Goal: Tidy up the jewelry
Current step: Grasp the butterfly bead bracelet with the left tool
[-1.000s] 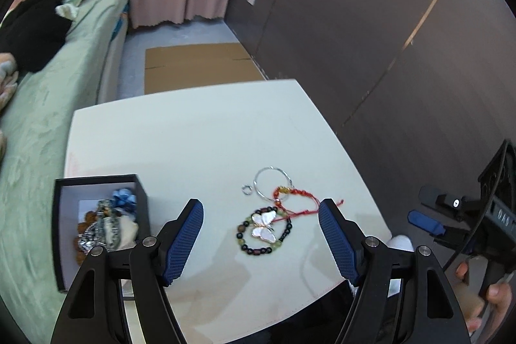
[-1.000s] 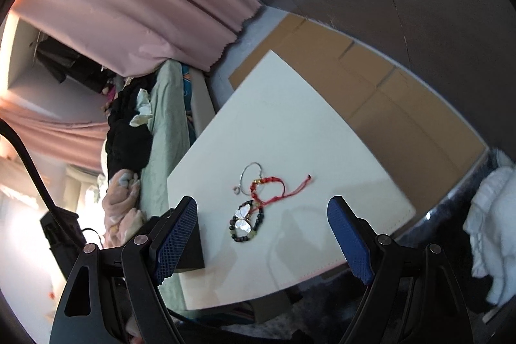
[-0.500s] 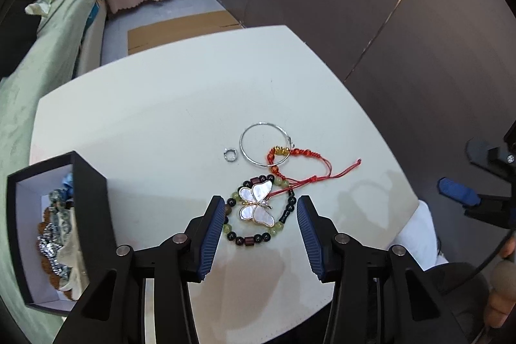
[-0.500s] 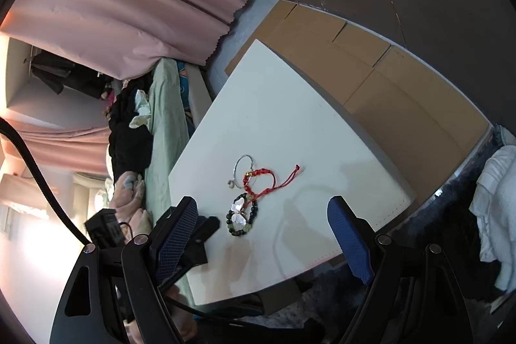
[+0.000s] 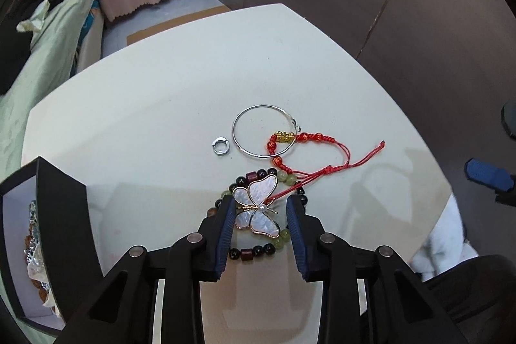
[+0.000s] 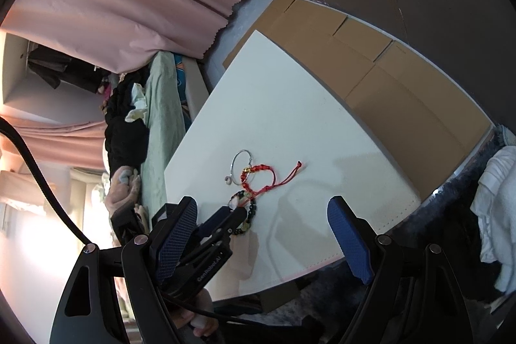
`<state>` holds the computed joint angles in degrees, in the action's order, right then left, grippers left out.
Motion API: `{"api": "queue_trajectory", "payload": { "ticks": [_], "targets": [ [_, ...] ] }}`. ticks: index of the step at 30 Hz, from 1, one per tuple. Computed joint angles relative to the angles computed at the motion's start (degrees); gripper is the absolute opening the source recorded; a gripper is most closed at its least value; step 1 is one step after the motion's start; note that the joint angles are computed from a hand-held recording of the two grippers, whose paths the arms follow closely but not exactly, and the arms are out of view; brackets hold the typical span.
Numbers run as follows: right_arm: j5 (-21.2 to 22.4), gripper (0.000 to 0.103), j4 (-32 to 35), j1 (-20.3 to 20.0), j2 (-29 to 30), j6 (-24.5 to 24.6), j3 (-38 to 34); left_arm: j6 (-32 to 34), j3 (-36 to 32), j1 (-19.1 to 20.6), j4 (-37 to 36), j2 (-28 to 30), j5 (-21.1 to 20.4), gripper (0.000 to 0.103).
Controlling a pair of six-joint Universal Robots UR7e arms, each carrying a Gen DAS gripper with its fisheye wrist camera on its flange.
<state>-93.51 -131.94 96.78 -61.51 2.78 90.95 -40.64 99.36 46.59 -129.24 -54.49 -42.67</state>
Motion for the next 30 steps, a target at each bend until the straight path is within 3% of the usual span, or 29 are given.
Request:
{"api": "queue_trajectory", "payload": {
  "ticks": [15,16,30],
  "targets": [
    [-1.9,0.083,0.4,0.7,1.6,0.0,-0.4,1.2,0.0,0.3,-0.8,0.3,-0.2,0.032],
    [-2.1,0.083,0.4,0.8,1.7,0.0,-0.4,1.1,-0.1,0.5,-1.2,0.3,-0.3,0.029],
    [-4.7,0.083,0.5,1.4,4.0,-0.4,-1.1,1.3,2.9,-0.3,-7.4,-4.1,-1.7,0.027]
  ]
}}
